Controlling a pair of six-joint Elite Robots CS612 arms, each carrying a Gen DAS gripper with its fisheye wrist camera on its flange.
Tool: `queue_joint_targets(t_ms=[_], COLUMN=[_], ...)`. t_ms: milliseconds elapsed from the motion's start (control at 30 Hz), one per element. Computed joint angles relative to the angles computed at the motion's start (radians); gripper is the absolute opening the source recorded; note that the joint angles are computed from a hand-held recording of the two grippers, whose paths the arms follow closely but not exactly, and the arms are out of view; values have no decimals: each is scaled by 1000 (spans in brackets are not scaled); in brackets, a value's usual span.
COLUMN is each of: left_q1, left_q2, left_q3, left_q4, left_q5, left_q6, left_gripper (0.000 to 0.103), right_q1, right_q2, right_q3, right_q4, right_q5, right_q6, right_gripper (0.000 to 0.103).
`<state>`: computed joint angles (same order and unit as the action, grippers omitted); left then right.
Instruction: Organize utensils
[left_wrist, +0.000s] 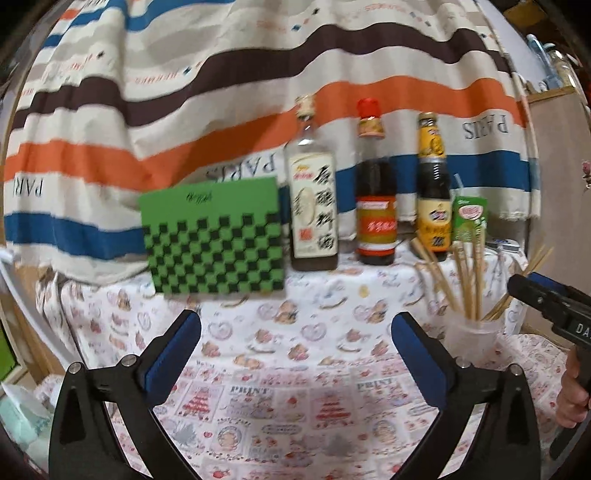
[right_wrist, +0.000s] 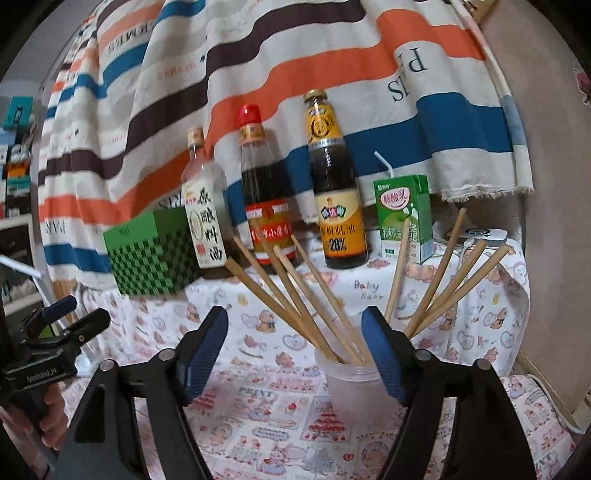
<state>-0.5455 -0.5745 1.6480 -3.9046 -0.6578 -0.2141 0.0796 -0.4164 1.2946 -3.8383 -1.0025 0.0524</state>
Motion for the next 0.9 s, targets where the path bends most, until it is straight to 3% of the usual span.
queue_joint_targets(t_ms=[67,200,367,467,600,733,900], left_q1=[8,29,34,35,43,36,48], left_q2=[15,18,23,21,22,35,28], left_q3=[-8,3,9,12,18,-1,-2], left_q4=[-4,84,110,105,101,118,160], left_q5=[15,-27,-36,-27,-71,-17,-52], left_q6=[-8,-110,-184,-189,-205,-146,-209], left_gripper=[102,102,102,102,102,102,102], right_q1=[11,23,37,43,48,51,55], right_q2=[7,15,26,35,39,36,36], right_q3=[-6,-22,-34,-38,-42,-37,-36], right_q4=[0,57,88,73,88,100,98], right_q5=[-56,-101,-135,-162,-162,-166,-174], right_q6=[-27,-80,-140,-142,-166,-172,-182], right_gripper=[90,90,90,90,90,90,93])
